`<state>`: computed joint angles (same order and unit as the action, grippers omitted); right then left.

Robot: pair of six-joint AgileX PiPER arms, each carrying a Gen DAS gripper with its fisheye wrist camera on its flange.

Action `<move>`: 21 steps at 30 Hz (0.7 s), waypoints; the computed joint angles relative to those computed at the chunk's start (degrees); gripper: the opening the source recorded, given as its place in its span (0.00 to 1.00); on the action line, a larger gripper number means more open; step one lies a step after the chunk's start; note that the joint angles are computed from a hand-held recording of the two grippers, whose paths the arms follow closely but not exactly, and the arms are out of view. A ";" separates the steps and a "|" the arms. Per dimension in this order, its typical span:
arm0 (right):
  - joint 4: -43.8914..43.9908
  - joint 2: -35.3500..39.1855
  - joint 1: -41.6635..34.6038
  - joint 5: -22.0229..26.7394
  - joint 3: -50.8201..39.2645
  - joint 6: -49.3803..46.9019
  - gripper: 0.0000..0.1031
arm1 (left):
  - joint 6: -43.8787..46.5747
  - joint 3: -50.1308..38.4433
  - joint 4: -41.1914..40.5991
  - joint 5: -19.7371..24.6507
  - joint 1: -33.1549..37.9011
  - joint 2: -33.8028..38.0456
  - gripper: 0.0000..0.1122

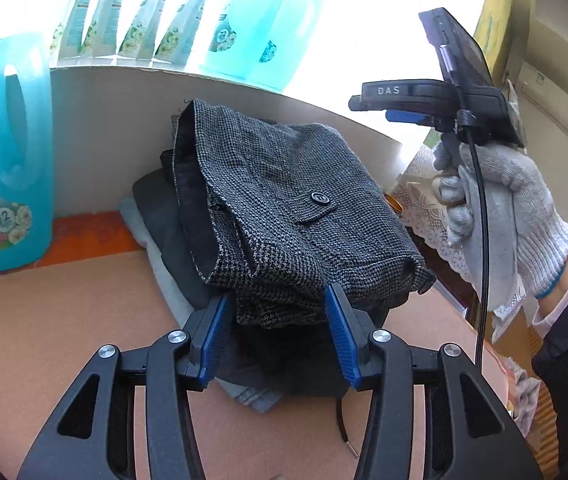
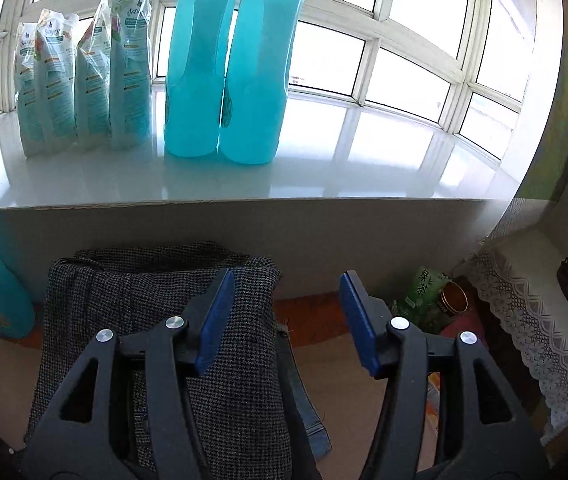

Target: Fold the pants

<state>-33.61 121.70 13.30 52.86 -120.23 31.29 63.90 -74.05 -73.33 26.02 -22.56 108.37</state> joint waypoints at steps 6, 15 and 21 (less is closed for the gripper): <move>-4.01 -13.51 2.57 -7.63 22.79 9.57 0.57 | -2.99 3.34 4.43 -1.21 1.50 -3.56 0.41; -5.76 -29.93 5.49 -14.69 45.26 22.55 0.58 | -8.51 9.94 12.85 -4.97 1.41 -12.80 0.41; -12.87 -42.36 11.60 -13.18 58.32 33.60 0.64 | -13.56 15.13 18.96 -7.85 -0.77 -20.10 0.47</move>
